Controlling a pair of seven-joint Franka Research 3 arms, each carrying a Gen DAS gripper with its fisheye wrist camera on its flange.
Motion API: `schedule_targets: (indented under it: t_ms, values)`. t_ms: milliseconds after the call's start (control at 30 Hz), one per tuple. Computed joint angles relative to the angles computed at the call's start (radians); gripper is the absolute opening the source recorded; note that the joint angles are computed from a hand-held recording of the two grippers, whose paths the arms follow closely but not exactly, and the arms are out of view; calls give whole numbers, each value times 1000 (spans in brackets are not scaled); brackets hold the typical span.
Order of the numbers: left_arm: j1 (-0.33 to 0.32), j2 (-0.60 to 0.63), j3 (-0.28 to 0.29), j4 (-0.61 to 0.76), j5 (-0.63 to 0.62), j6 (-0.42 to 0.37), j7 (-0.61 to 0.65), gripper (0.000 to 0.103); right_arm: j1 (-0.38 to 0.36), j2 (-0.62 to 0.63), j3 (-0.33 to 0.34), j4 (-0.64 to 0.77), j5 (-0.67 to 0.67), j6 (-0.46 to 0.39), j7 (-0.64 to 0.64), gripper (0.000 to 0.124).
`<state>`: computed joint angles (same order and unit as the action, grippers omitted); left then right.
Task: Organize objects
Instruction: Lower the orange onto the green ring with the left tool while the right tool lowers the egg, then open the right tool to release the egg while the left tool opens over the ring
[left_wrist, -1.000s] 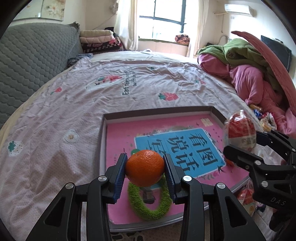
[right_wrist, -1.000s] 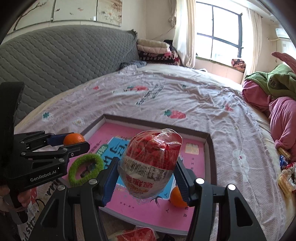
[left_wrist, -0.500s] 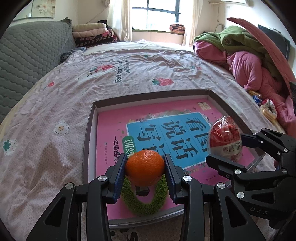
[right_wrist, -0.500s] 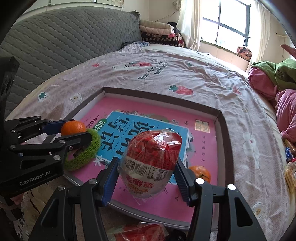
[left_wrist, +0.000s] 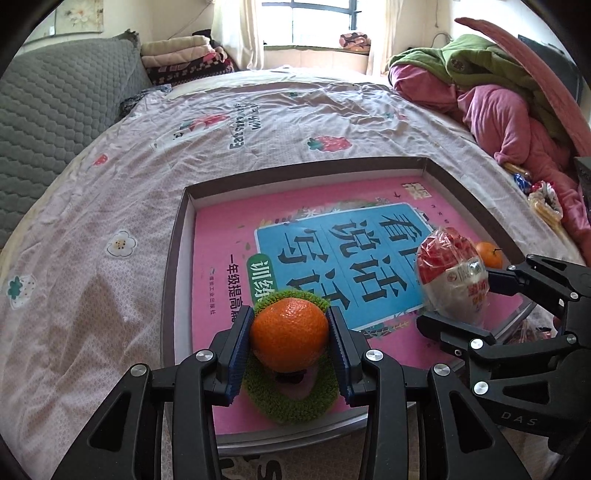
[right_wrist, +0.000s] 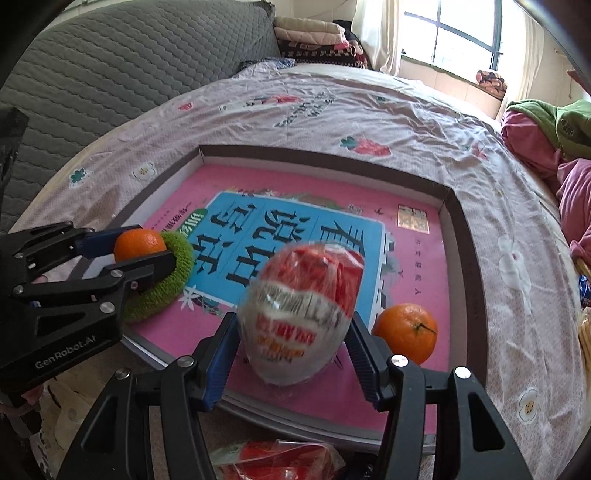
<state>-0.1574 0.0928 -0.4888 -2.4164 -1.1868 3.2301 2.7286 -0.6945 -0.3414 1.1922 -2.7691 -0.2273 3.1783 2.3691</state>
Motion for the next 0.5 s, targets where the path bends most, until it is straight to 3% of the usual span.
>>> schedule_targets:
  t_ms: [167,433,500]
  values:
    - [6,0,-3,-14,76,8,-63,41,-1,-4,3,-2,4,0,5,58]
    - [58,-5,-52,-30,153,8,-128,41,74,16,-78,-10,17,0,-4,58]
    - [46,-10,-38,-41,203,9,-174,41,87,20,-94,-12,14,0,-4,58]
